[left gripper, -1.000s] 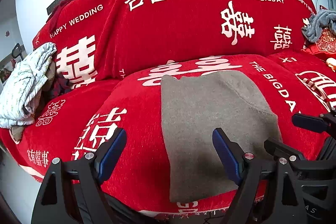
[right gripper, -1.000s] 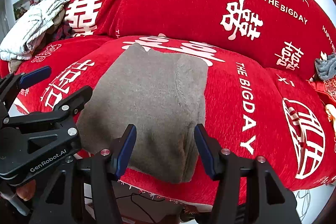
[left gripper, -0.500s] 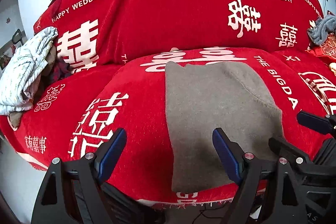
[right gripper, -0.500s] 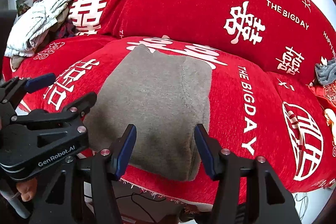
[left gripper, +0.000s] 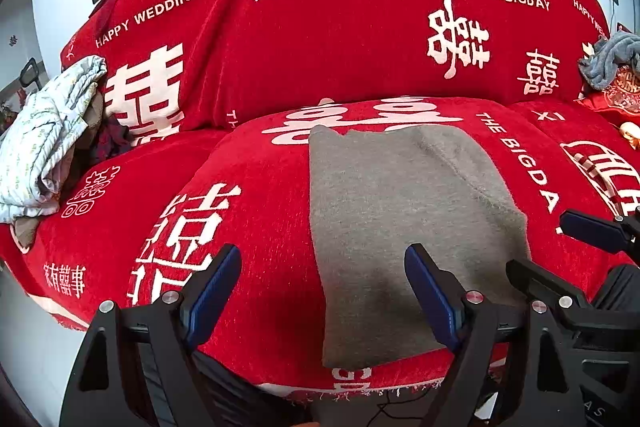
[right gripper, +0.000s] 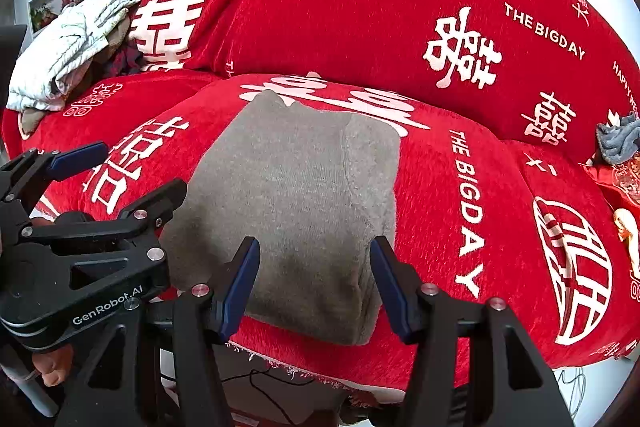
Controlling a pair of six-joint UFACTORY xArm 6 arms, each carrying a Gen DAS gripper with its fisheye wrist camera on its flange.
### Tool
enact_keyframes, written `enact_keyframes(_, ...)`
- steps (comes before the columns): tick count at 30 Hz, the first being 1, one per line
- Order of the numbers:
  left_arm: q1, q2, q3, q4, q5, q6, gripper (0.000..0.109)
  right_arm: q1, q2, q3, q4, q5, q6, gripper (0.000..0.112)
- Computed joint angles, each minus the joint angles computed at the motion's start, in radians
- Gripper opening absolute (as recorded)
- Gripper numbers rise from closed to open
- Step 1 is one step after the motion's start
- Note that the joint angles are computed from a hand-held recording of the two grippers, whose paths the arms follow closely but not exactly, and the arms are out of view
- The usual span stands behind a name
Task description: Fold small clothes
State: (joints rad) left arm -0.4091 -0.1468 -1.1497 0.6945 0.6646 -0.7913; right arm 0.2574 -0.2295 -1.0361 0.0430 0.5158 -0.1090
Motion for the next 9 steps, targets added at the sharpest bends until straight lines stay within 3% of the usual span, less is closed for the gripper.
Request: enact_keyframes(9,0.001,0.002,-0.002,-0.020,-0.005,0.017,0.085,-0.003,0.003,-0.005,0.008,0.003,-0.006,0.061)
